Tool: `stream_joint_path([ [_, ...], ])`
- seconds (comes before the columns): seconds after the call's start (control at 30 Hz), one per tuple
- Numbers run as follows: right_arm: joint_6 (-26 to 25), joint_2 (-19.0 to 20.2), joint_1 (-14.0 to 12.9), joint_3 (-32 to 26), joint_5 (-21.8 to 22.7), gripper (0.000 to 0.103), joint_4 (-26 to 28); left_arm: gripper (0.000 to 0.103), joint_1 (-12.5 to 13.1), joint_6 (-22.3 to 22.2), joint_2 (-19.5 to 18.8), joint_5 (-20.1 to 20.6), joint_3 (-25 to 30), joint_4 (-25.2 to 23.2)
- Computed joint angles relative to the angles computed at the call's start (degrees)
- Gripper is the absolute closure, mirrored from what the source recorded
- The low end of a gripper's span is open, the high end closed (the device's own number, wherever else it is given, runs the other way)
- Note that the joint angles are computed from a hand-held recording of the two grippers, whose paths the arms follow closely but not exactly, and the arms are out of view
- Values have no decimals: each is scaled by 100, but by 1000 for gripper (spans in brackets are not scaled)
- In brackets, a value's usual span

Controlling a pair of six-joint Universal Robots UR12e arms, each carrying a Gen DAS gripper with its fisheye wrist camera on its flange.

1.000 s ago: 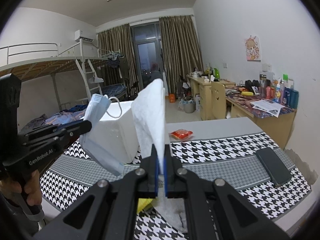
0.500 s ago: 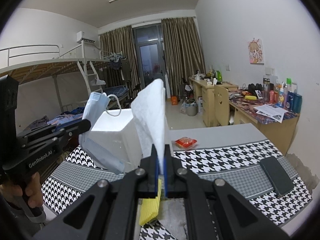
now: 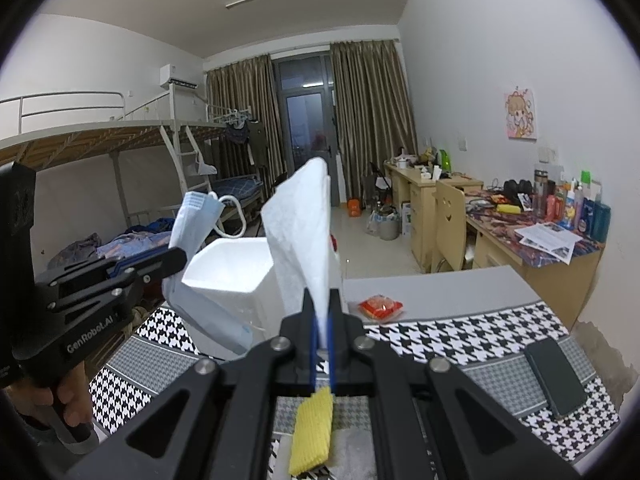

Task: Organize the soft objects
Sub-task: 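Carry the mask in the left tool while the right tool carries the tissue toward the foam box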

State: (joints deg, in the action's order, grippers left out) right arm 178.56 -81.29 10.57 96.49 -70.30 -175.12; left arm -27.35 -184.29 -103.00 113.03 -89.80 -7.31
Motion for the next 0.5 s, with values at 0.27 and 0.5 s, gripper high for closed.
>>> stream_joint_path([
  [0.27,-95,116,75,-243,26,97,91,95,32,19,-45,237,64,69],
  [0.5,-106,220,125,-417,31,97,110,95,91,-32,-84,392,154,21],
])
